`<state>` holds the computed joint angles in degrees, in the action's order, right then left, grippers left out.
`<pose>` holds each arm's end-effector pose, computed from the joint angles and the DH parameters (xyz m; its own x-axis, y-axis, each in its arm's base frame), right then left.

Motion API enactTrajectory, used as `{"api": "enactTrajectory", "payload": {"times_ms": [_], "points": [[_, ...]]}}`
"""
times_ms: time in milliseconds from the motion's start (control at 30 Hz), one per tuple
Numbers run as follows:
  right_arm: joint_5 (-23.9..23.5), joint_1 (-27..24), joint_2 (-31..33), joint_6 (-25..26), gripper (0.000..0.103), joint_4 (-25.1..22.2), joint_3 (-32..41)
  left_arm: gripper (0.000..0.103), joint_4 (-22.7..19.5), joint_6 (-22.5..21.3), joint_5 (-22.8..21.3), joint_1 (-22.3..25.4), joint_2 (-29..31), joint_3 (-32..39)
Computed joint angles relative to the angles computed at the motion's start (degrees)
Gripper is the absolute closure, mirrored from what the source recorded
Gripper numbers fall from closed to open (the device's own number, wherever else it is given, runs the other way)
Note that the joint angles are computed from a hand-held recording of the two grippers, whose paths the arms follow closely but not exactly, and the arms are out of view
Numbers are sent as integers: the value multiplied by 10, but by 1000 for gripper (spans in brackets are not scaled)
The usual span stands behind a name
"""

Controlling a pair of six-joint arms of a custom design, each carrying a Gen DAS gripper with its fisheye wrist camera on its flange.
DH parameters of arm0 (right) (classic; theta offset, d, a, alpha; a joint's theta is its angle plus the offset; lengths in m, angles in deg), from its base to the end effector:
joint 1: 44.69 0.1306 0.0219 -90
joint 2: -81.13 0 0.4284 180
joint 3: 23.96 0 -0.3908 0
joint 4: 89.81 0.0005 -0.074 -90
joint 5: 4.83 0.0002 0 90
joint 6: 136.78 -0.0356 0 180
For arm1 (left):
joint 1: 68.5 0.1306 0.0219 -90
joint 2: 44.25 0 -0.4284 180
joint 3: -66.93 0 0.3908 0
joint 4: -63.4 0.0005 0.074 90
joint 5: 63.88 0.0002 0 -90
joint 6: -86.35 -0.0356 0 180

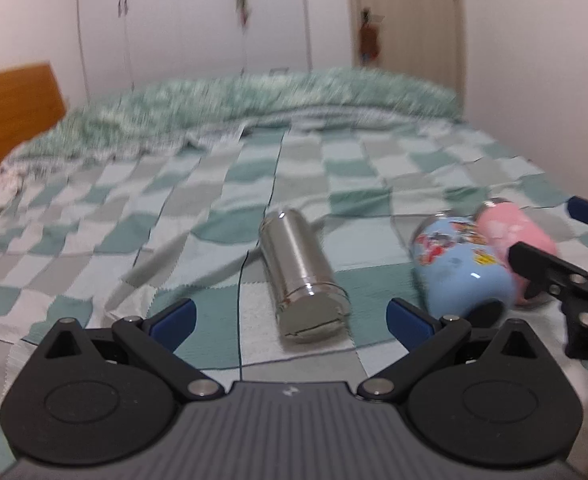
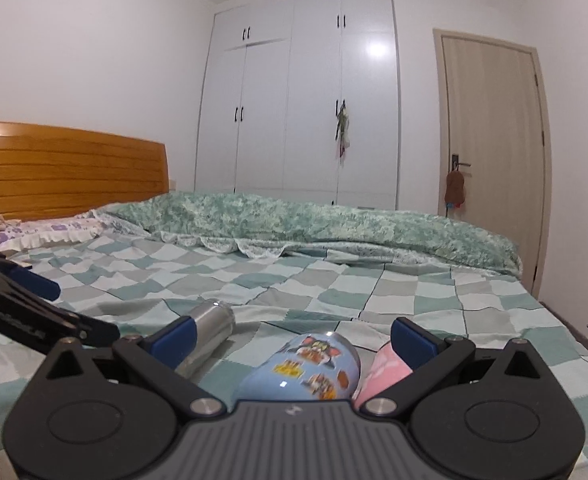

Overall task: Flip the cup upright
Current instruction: 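Reach the left tool to the silver cup and close around it, then lift the silver cup off the blanket with the left tool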

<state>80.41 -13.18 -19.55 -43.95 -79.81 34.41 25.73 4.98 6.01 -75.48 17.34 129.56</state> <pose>0.3525 0.2189 0.3909 -0.1326 -0.1390 -0.9814 -0.5976 0.8011 -0.0327 0.2941 -0.0242 0.4502 -0.5615 -0.0732 -0.8242 -0.2468 0.9656 0.0824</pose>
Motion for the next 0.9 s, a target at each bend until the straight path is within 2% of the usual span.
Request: {"api": "enactTrajectory", "payload": {"times_ms": [167,333,467,567,633,667,700,733,900], "points": [[-31,-15,58,5,0,-50,73,0,-28,5,-1,27,93,67],[-51,-29,102,15,0,-108,142,0,-84,24,25,53,177,140],[-64,-38,130,17,0,-162,191,0,-107,22,20,59,223,174],[-78,-48,148,3,0,-183,215,0,-119,15,14,58,251,192],[-85,-54,158,-7,0,-191,226,1,-144,14,23,61,270,208],[-87,-56,160,-10,0,-192,227,9,-160,19,30,63,281,217],[-87,-57,163,-12,0,-193,228,26,-176,24,36,65,290,224],[-87,-58,164,-12,0,-193,229,38,-184,29,61,71,294,227],[-84,-54,155,-9,0,-185,217,39,-180,28,65,70,277,214]]}}
